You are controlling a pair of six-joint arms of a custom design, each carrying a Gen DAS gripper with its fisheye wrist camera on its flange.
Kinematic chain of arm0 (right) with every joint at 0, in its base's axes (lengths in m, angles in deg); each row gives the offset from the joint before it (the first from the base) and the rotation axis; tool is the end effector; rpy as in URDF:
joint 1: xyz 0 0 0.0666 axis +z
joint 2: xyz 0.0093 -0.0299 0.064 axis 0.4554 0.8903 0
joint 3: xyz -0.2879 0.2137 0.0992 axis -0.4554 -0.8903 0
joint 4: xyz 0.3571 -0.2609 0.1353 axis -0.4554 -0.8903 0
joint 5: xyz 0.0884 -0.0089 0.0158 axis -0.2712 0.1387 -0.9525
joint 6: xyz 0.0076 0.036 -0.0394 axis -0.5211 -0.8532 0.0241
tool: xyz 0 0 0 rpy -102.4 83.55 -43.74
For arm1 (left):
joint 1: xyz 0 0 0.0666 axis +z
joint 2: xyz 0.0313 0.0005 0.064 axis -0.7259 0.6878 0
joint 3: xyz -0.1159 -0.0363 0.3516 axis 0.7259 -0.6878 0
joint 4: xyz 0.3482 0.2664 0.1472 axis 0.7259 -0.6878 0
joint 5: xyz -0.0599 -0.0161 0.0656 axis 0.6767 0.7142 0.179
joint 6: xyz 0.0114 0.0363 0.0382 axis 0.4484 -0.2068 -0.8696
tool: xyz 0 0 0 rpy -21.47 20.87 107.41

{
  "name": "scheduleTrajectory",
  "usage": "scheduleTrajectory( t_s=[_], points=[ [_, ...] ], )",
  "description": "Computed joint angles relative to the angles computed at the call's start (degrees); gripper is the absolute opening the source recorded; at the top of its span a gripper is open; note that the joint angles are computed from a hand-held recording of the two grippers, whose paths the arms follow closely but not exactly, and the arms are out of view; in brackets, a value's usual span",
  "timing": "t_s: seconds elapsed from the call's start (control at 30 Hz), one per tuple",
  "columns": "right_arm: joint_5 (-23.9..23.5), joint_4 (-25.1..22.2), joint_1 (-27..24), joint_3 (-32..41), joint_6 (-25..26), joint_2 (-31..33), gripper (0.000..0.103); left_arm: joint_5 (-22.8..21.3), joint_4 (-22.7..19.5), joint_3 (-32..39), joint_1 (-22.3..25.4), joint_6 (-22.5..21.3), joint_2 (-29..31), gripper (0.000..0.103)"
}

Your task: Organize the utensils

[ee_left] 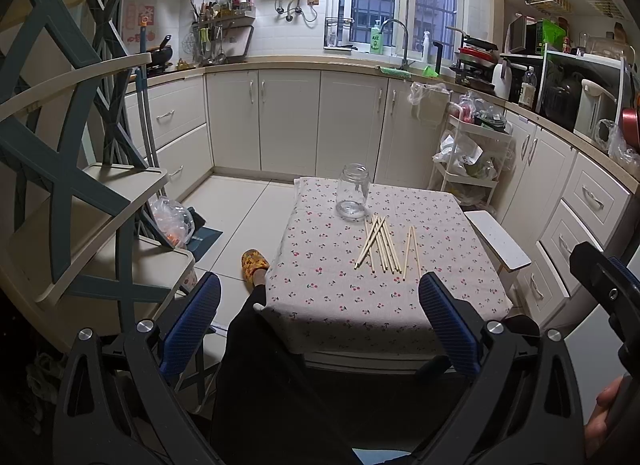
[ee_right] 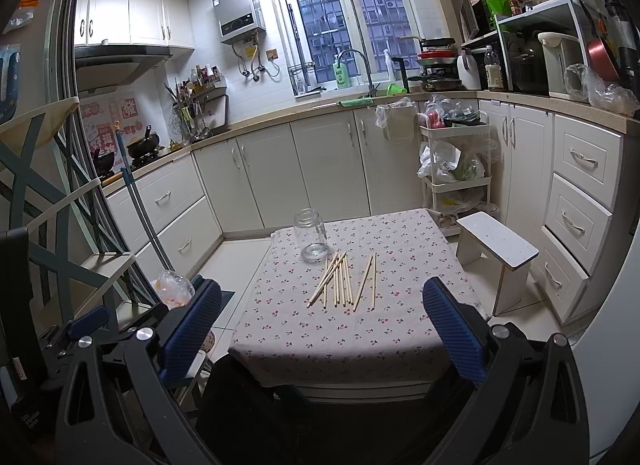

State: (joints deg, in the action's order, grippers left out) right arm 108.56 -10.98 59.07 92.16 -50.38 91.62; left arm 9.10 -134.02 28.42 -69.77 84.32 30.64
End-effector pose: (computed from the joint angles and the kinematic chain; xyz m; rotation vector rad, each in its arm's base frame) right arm 0.5680 0.3375 0.5701 0.1480 2.0221 0.2286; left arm 0.5881 -0.2402 0.5541 -0.0625 2.1592 -0.0422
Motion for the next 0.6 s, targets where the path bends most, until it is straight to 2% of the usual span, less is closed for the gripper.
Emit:
scheduleTrajectory(
  t_s=[0.37,0.4,0.6],
  points=[
    [-0.5,-0.9,0.1,1.1,-0.5,1.4,0.097,0.2,-0.5,0.6,0.1,0.1,1.0,0.095],
    [-0.7,0.2,-0.2,0.8,0.2,1.6,0.097,0.4,-0.6,1.0,0.3,0.1,1.5,0.095],
    [-2.5,-0.9,-1.9,4.6,1.3,5.4,0.097,0.6,-3.5,7.0,1.1,-0.6,7.6,0.095]
  ],
)
